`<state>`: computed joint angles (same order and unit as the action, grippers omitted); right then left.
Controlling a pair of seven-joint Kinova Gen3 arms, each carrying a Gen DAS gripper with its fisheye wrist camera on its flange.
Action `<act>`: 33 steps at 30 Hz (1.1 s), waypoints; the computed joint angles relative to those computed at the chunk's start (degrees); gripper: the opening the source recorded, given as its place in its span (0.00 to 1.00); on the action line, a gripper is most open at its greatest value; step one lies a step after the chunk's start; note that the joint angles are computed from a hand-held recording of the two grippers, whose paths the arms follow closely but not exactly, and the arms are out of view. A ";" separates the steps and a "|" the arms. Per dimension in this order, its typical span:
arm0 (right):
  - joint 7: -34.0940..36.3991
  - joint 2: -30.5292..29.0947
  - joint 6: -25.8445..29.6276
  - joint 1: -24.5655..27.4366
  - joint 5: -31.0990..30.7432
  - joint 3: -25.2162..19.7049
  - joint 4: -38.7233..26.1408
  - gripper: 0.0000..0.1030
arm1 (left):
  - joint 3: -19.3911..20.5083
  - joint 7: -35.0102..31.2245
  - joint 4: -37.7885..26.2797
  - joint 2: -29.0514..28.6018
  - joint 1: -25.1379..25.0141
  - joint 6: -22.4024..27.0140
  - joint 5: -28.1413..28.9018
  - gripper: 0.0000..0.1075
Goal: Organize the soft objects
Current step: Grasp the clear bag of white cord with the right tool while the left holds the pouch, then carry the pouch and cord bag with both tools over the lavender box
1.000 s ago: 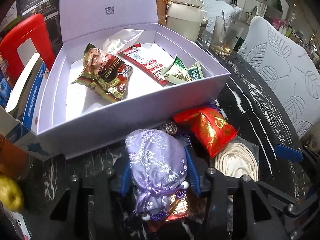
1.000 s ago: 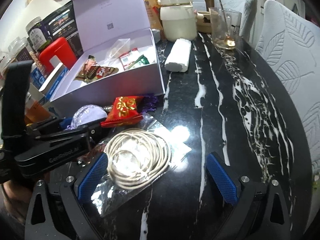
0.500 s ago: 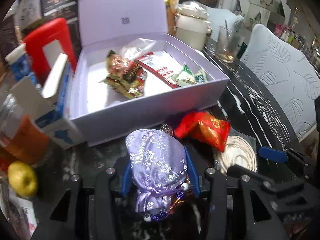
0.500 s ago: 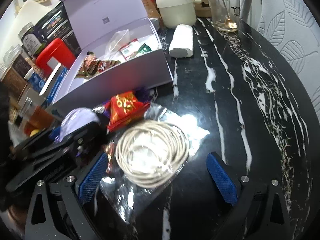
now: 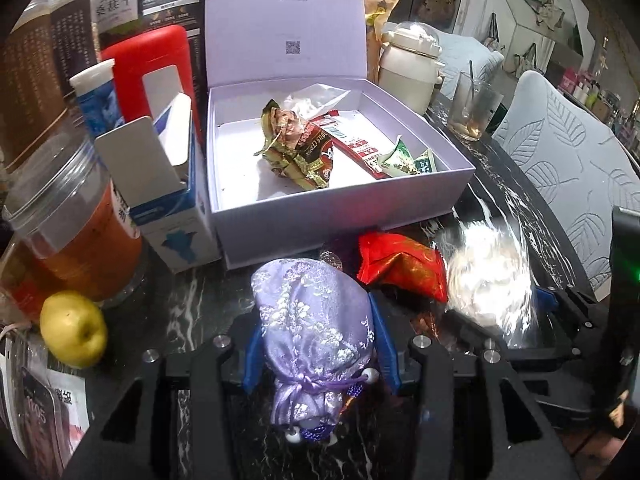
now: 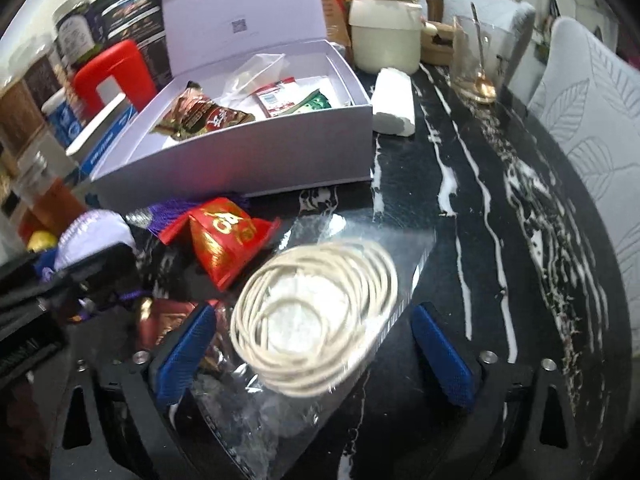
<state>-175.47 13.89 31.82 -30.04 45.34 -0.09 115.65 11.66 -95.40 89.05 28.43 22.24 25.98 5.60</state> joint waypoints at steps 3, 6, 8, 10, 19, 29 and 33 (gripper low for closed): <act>-4.07 0.32 3.95 -2.75 4.12 0.35 0.15 0.44 | 0.39 -0.27 0.51 -0.31 -0.62 -0.12 0.61 0.42; -8.85 -0.97 2.05 -2.04 7.15 0.25 2.42 0.28 | 0.46 -0.46 1.16 -0.76 -0.82 -0.44 0.91 0.42; -11.43 -2.03 -0.72 -0.90 9.12 0.19 4.17 0.26 | 0.66 -0.62 1.73 -1.19 -1.12 -0.72 1.22 0.42; -14.16 -2.75 -2.08 -0.37 11.21 -0.10 5.55 0.24 | 0.48 -0.52 2.11 -1.53 -0.91 -1.18 1.19 0.43; -20.55 -5.86 1.01 -0.25 15.27 -4.40 8.79 0.09 | 1.08 -0.78 4.82 -3.96 -1.03 -3.18 1.29 0.42; -26.89 -11.15 2.93 -0.17 17.59 -9.65 12.78 0.09 | 2.19 -1.31 10.54 -9.02 -1.89 -6.64 2.76 0.42; -28.32 -13.35 4.11 -0.48 17.77 -11.99 14.18 0.09 | 3.06 -2.02 13.71 -11.83 -2.68 -8.74 3.74 0.42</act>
